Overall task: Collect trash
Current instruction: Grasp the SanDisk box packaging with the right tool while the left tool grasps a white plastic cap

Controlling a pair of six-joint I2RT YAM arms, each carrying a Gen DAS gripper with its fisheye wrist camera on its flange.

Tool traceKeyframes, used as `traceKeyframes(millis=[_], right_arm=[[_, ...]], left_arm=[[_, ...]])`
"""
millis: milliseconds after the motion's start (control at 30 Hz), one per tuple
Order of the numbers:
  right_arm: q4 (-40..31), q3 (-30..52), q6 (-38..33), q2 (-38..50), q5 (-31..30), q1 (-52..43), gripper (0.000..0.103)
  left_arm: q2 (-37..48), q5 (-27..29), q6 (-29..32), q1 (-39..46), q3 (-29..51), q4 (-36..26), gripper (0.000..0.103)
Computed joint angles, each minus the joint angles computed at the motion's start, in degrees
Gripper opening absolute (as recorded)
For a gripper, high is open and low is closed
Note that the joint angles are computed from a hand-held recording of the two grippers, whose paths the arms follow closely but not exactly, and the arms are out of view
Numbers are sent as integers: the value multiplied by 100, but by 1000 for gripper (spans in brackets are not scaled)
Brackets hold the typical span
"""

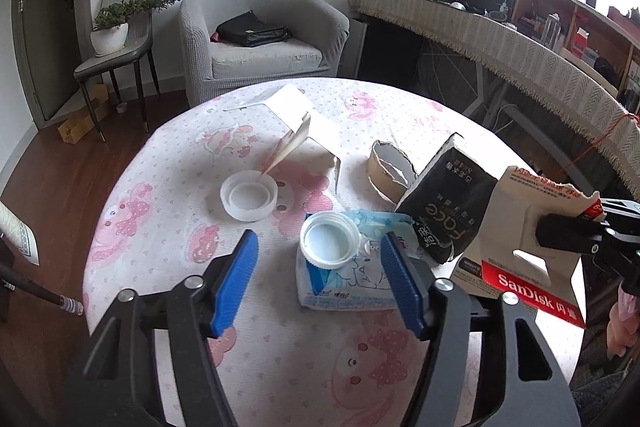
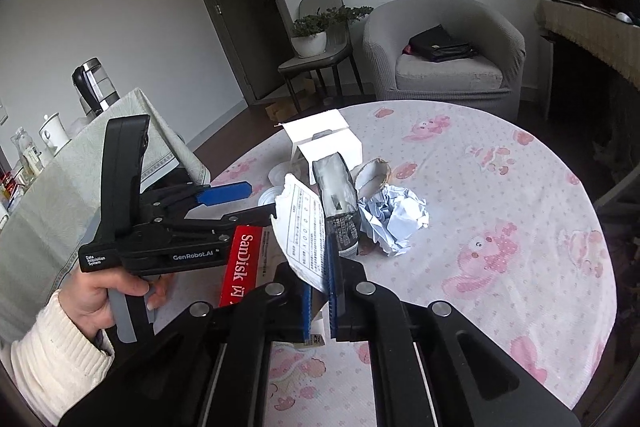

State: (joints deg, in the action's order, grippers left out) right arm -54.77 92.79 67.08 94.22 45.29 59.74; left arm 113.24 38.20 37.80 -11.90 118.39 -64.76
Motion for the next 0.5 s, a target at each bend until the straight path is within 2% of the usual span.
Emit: traceKeyframes(millis=[133,200,333,500], right_arm=[[-18,-71,34,-63,-22,12,6],[-12,-79,33,-63,-52,11,6],[-52,13,-28,15,-135,-26,6],[-33,249,-156,171,-180,-77,6]], left_arm=[[-38,-117,-7,-59,-84,98,54],[27,-143,-30,-63,15,37,52],[91,-196,-75,-79,110,-14,35],[18,-123,-74,-25,10,69,33]])
